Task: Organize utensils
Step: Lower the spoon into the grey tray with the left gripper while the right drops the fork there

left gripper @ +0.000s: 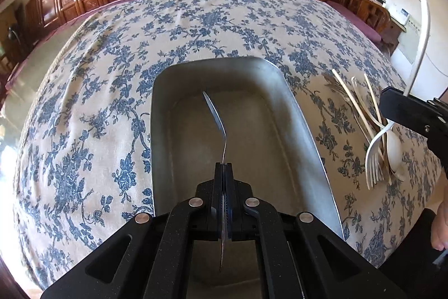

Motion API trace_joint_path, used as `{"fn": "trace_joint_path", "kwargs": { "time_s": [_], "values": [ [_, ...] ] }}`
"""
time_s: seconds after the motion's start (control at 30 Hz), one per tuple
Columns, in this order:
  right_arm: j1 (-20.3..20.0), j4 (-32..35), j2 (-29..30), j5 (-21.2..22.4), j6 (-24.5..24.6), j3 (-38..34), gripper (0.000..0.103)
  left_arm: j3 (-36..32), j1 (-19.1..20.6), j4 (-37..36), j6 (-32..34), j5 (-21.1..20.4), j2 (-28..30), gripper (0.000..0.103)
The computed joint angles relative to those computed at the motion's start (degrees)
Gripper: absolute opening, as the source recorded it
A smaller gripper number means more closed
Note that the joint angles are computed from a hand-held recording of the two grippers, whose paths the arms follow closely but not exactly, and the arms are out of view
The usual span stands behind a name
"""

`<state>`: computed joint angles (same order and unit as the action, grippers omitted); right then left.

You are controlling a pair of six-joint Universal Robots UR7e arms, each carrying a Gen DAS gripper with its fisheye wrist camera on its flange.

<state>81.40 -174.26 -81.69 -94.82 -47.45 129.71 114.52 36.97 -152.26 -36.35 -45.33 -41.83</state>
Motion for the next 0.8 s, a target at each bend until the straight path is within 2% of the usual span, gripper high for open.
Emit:
{"fn": "trace_joint_path", "kwargs": {
  "time_s": [0.2, 0.37, 0.57, 0.8],
  "values": [
    [0.38, 0.11, 0.27, -0.83, 0.26, 0.04, 0.008, -0.18, 0.04, 0.95, -0.66, 0.13, -0.26, 0.002],
    [1.51, 0.59, 0.66, -1.29, 1.11, 0.02, 0.008, 1.39, -0.55, -1.93, -0.03, 0.61, -2.06, 0.002],
    [3.6, 4.27, 1.55, 0.16, 4.89, -1.26, 0.008, 4.1, -1.64, -5.21, 0.59, 2.59, -5.32, 0.002],
    [6.19, 3.62, 6.48, -3.08, 6.31, -1.89, 0.008, 5.91, -2.08, -5.61, 0.22, 5.39, -8.16, 0.003]
  ]
}}
